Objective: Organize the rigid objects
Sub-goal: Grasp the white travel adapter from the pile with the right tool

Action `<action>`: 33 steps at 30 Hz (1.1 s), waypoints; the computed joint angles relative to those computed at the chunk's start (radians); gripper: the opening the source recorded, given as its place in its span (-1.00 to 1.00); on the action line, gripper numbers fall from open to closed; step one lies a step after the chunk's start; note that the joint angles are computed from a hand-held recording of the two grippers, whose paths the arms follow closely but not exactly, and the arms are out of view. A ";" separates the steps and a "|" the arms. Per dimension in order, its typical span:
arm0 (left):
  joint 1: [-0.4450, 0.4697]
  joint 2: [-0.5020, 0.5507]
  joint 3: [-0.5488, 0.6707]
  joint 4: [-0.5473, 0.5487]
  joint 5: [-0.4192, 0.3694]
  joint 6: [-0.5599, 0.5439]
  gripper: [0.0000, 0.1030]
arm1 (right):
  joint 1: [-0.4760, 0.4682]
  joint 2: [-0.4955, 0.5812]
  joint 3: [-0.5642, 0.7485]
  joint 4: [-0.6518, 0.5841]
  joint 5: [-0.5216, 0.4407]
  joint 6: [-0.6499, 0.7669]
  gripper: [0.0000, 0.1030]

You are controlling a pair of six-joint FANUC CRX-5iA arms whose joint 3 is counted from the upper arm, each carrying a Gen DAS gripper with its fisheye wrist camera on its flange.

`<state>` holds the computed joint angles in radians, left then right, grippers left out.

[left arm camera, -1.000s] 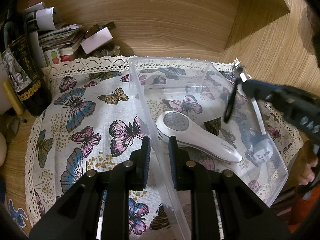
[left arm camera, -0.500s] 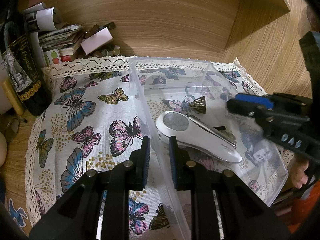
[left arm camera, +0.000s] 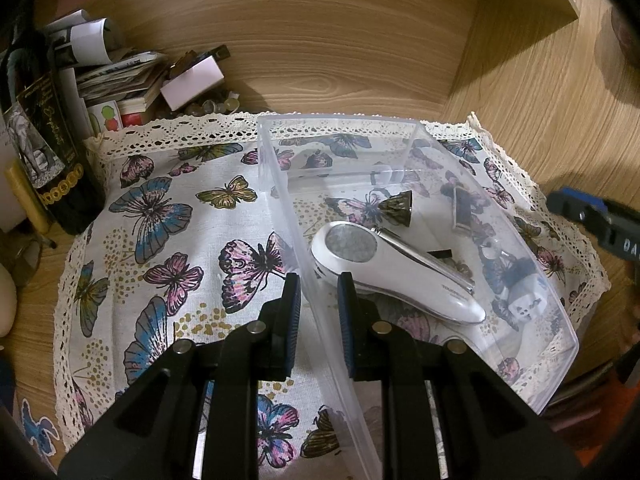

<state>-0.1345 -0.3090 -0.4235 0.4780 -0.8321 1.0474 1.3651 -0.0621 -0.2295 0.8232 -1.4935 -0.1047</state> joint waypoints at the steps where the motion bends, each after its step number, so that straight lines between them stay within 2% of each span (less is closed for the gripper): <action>1: 0.000 0.001 0.001 -0.002 0.000 0.001 -0.65 | 0.008 -0.007 -0.009 -0.010 -0.009 -0.016 -0.16; 6: -0.001 0.000 0.002 -0.005 0.000 0.004 -0.65 | 0.046 -0.028 -0.045 -0.050 -0.021 -0.087 -0.14; 14: 0.004 -0.005 -0.006 0.005 0.000 -0.008 -0.65 | 0.067 -0.041 -0.092 -0.112 0.052 -0.201 -0.14; 17: 0.004 -0.005 -0.007 0.005 0.001 -0.009 -0.65 | 0.072 -0.047 -0.112 -0.099 0.074 -0.242 -0.07; 23: 0.002 -0.005 -0.006 0.003 0.001 -0.005 -0.65 | 0.072 -0.071 -0.141 -0.095 0.119 -0.270 -0.07; 31: 0.003 -0.005 -0.006 0.002 0.001 -0.006 -0.65 | 0.050 -0.064 -0.146 -0.154 0.162 -0.268 -0.07; 33: 0.002 -0.005 -0.006 0.002 0.001 -0.006 -0.65 | 0.052 -0.064 -0.152 -0.148 0.161 -0.281 -0.16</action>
